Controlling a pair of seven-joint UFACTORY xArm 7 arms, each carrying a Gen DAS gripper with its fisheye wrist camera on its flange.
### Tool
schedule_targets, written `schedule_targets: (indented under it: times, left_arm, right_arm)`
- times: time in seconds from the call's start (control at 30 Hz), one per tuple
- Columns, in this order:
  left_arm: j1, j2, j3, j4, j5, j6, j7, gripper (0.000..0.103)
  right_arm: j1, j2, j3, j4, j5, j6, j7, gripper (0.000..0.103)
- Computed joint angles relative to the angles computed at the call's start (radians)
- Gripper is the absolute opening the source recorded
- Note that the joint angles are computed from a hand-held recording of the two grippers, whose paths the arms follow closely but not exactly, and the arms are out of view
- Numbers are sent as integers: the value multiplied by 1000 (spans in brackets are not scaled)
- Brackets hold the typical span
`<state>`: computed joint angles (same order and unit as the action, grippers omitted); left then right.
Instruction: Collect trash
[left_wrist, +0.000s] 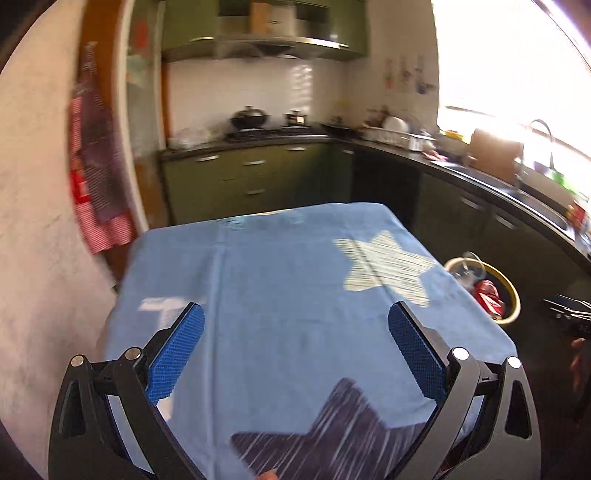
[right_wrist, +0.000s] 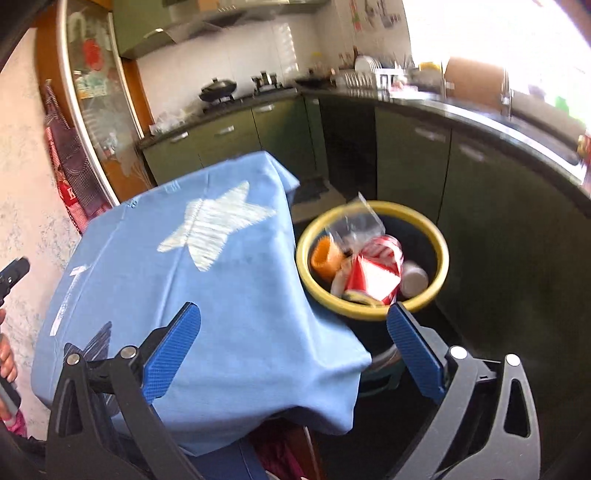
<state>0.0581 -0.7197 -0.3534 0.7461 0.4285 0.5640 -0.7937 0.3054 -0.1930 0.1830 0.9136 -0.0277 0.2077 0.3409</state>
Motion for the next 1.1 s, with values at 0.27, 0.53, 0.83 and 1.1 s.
schedule_targets:
  times: [0.27, 0.53, 0.83, 1.1]
  left_arm:
    - [-9, -186, 12, -64, -30, 45, 21, 98]
    - [19, -219, -28, -14, -40, 49, 39, 98]
    - [14, -218, -46, -3, -71, 72, 42, 98]
    - [7, -208, -43, -10, -75, 68, 37, 98]
  right_arm:
    - [-119, -141, 136, -29, -265, 5, 218, 96]
    - [-184, -202, 194, -39, -338, 3, 310, 96]
    - [-176, -201, 185, -45, -334, 0, 300, 96]
    - [-169, -189, 177, -43, -331, -3, 293, 96]
